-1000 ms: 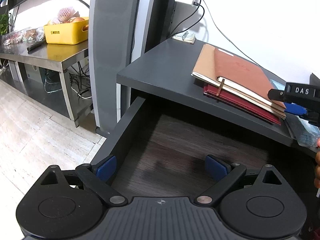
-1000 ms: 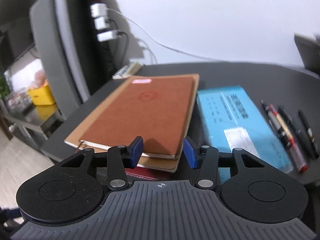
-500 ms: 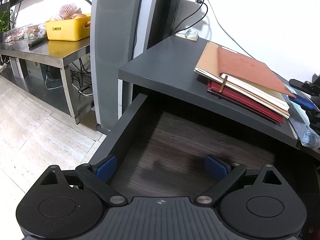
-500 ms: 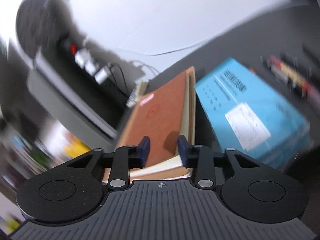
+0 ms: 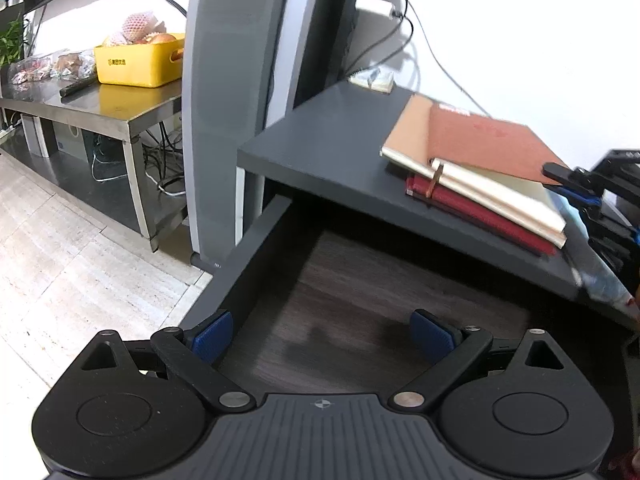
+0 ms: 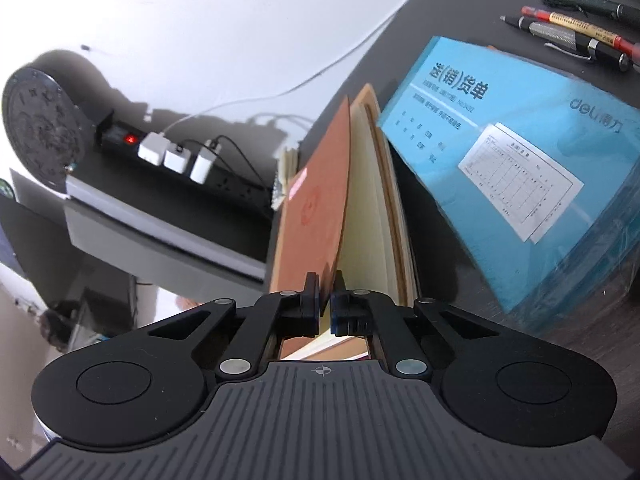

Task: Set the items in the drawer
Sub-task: 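Lift the brown notebook off the stack with the right tool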

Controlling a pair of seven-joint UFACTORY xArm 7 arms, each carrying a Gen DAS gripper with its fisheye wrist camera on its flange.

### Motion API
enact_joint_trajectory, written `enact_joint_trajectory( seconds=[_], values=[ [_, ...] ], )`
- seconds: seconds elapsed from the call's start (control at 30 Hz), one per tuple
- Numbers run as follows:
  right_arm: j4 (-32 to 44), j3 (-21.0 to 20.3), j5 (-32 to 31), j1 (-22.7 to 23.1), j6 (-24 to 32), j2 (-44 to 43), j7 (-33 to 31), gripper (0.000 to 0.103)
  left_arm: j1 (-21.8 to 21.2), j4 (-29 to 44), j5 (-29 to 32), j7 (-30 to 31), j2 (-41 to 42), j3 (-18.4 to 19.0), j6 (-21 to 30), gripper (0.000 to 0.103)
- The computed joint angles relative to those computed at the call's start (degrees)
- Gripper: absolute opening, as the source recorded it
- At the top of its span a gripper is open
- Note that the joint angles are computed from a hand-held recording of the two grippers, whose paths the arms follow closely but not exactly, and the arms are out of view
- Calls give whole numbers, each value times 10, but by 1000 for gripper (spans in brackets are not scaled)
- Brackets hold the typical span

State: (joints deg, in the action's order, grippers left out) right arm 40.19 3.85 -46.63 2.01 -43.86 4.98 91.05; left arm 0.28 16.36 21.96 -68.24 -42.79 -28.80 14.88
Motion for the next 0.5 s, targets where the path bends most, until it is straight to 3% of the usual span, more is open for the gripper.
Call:
enact_joint_trajectory(
  seconds=[0.23,0.37,0.43,0.5],
  values=[
    [-54,-17,-48,-1,-57,-63,-13,0,-12,-6,-12,-13,-34,0,12,96],
    [-94,-28,-25,13,-1,-121,-35,2,-24,-5,-15,-19,-40,-3,25,96],
    [-100,-35,13,21,22,-123,-48,15,-30,-5,-15,-18,-41,-2,31,96],
    [-89,-50,6,27,46,-117,-28,27,-32,-5,-14,-19,-39,-2,33,96]
  ],
)
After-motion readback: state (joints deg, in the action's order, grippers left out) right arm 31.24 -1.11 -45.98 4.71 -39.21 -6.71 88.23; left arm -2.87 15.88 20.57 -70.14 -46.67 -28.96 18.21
